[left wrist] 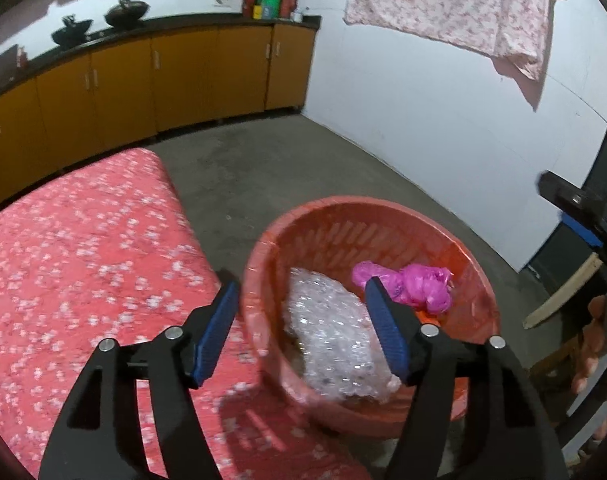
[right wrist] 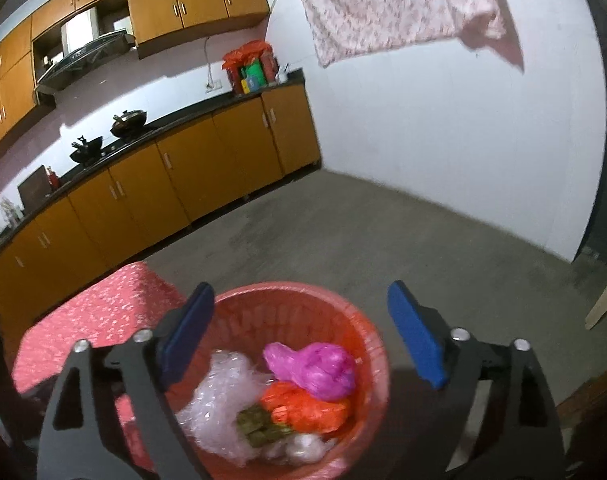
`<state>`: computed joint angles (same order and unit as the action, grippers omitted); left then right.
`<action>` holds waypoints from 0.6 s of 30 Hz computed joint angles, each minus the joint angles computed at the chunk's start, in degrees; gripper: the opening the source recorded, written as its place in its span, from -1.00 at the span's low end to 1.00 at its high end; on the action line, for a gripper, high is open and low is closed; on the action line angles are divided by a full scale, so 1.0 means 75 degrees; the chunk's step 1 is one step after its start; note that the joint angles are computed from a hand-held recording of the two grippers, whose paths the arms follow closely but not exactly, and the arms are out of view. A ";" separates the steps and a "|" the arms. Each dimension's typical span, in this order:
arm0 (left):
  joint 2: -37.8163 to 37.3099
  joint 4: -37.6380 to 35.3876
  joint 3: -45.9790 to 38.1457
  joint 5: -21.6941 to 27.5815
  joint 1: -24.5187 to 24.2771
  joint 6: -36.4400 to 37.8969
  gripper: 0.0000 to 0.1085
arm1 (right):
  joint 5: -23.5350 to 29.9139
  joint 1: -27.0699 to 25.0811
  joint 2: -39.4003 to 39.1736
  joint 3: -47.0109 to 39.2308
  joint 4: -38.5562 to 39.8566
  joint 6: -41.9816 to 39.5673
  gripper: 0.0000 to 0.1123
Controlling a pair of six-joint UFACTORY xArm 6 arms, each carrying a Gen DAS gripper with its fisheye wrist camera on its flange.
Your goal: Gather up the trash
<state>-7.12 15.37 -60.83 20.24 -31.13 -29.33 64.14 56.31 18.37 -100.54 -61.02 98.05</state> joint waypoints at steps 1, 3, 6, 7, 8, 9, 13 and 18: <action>-0.0172 0.0493 0.0091 0.0011 0.0054 -0.0430 0.39 | 0.0370 0.0143 0.0040 -0.0114 -0.0150 -0.0099 0.66; -0.0482 0.1084 0.0273 -0.0034 0.0149 -0.0942 0.56 | 0.0883 0.0386 0.0072 -0.0240 -0.0368 -0.0270 0.70; -0.1187 0.2317 0.0571 0.0019 0.0243 -0.1920 0.73 | 0.1542 0.0807 0.0120 -0.0467 -0.0733 -0.0535 0.76; -0.1365 0.2570 0.0645 0.0032 0.0261 -0.2086 0.77 | 0.1680 0.0922 0.0096 -0.0478 -0.0809 -0.0579 0.76; -0.1666 0.3017 0.0769 0.0113 0.0266 -0.2424 0.82 | 0.1951 0.1111 0.0152 -0.0652 -0.0892 -0.0764 0.76; -0.1961 0.3359 0.0900 0.0193 0.0260 -0.2689 0.86 | 0.2262 0.1328 0.0276 -0.0905 -0.0951 -0.0980 0.76; -0.3062 0.4030 0.1380 0.0744 0.0131 -0.3283 0.86 | 0.3070 0.1933 0.0671 -0.1669 -0.0949 -0.1507 0.76; -0.4511 0.4740 0.2197 0.1516 -0.0168 -0.4041 0.86 | 0.2878 0.2538 0.0470 -0.1397 -0.0989 -0.1007 0.76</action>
